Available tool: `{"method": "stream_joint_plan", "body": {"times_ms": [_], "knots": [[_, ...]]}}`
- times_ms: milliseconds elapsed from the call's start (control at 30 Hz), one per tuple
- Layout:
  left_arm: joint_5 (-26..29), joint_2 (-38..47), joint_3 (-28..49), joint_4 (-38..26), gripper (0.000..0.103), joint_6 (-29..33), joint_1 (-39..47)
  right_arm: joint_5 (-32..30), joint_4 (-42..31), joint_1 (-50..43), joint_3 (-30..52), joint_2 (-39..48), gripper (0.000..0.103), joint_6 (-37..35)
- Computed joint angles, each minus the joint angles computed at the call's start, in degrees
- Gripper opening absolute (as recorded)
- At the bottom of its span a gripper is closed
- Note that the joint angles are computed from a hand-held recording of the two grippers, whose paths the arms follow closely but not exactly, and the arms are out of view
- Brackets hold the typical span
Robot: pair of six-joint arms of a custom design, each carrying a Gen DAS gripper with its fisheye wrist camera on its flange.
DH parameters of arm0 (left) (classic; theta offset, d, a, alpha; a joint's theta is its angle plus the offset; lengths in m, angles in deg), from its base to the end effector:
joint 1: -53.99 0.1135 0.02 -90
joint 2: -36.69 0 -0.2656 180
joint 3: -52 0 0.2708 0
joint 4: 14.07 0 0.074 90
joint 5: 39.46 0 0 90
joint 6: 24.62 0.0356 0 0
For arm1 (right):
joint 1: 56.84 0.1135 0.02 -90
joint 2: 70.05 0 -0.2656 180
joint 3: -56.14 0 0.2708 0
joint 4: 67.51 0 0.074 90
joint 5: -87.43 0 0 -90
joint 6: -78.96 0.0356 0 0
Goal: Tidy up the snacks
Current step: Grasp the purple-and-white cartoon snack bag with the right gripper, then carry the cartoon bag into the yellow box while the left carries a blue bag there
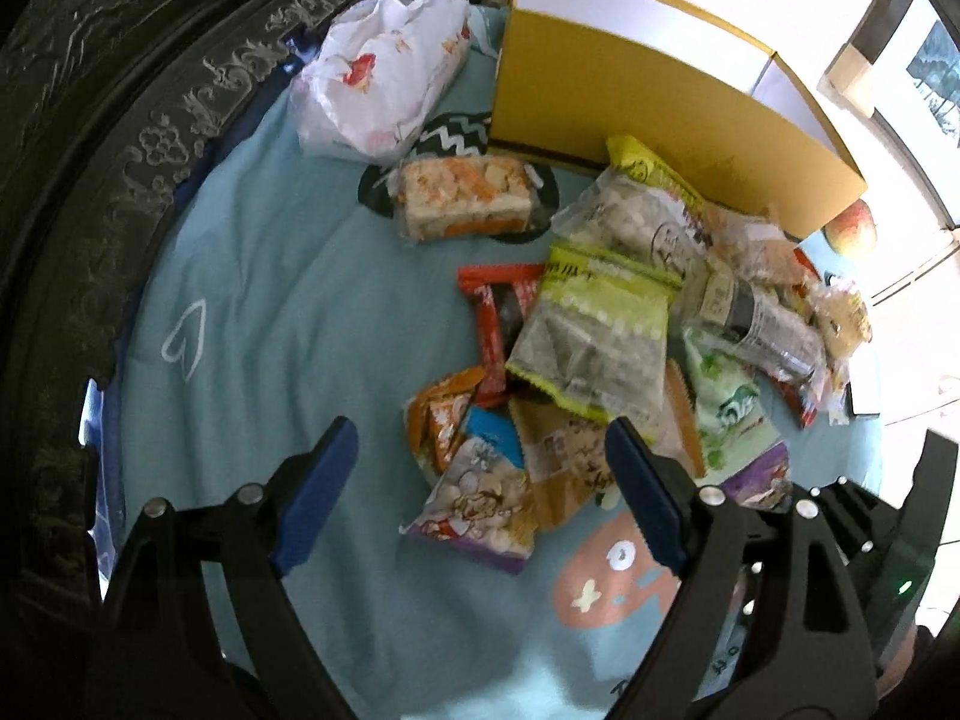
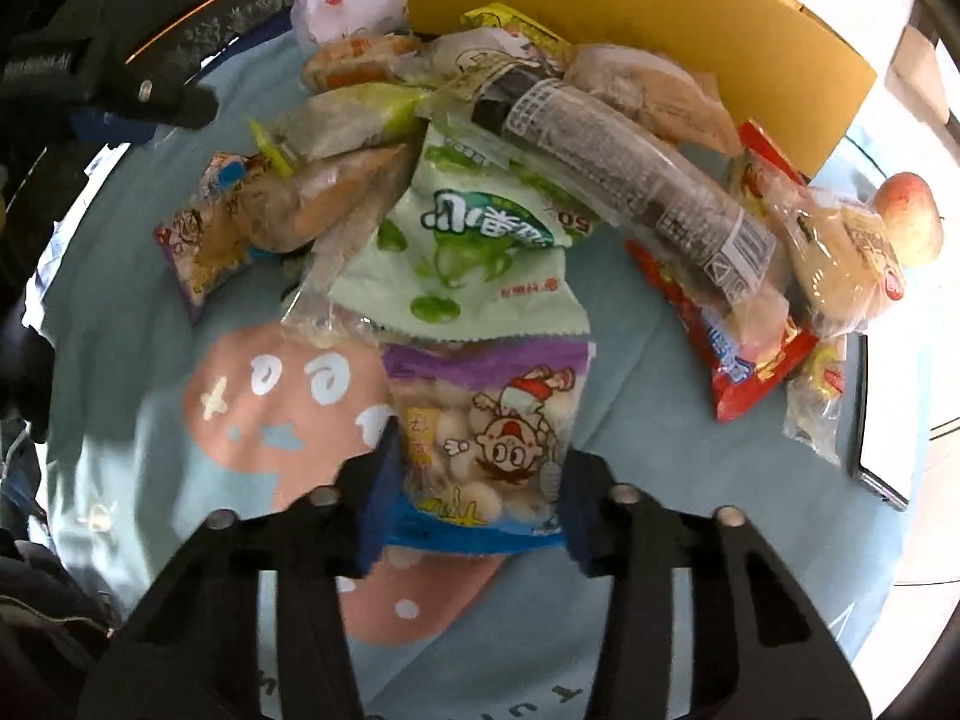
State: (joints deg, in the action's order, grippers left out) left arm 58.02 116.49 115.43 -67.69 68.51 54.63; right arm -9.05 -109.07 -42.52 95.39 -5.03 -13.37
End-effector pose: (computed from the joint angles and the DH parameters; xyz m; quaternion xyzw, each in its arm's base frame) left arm 0.2702 -0.0016 0.1959 0.0327 0.9822 -0.0585 0.1754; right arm 0.1868 0.0518 0.1356 -0.1527 0.9670 0.0756 0.1894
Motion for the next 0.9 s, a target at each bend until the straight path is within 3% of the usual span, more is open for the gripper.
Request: {"method": "stream_joint_plan", "body": {"times_ms": [200,400,533,667,833,900], "knots": [[-2.3,-1.1,-5.0,2.9,0.086,2.8,-1.0,-7.4,-5.4,-9.8,1.0,-4.7,0.036,-2.0],[-4.0,-0.6,-8.6,6.2,0.086,4.6,-3.0,-10.4,-8.5,-14.5,1.8,-6.4,0.036,-3.6],[-3.4,2.5,-8.8,8.7,0.075,4.9,-4.1,-10.9,-9.7,-14.9,2.1,-6.7,0.036,-3.9],[-3.8,4.0,-9.6,11.4,0.074,4.9,-5.0,-11.8,-10.9,-16.6,2.5,-6.9,0.036,-5.4],[-3.9,4.7,-10.9,13.2,0.06,7.0,-5.2,-11.7,-9.7,-15.2,3.7,-5.0,0.036,-4.7],[-3.0,4.3,-10.3,11.7,0.034,7.5,-4.7,-11.8,-9.7,-14.8,4.1,-4.9,0.036,-4.8]]}}
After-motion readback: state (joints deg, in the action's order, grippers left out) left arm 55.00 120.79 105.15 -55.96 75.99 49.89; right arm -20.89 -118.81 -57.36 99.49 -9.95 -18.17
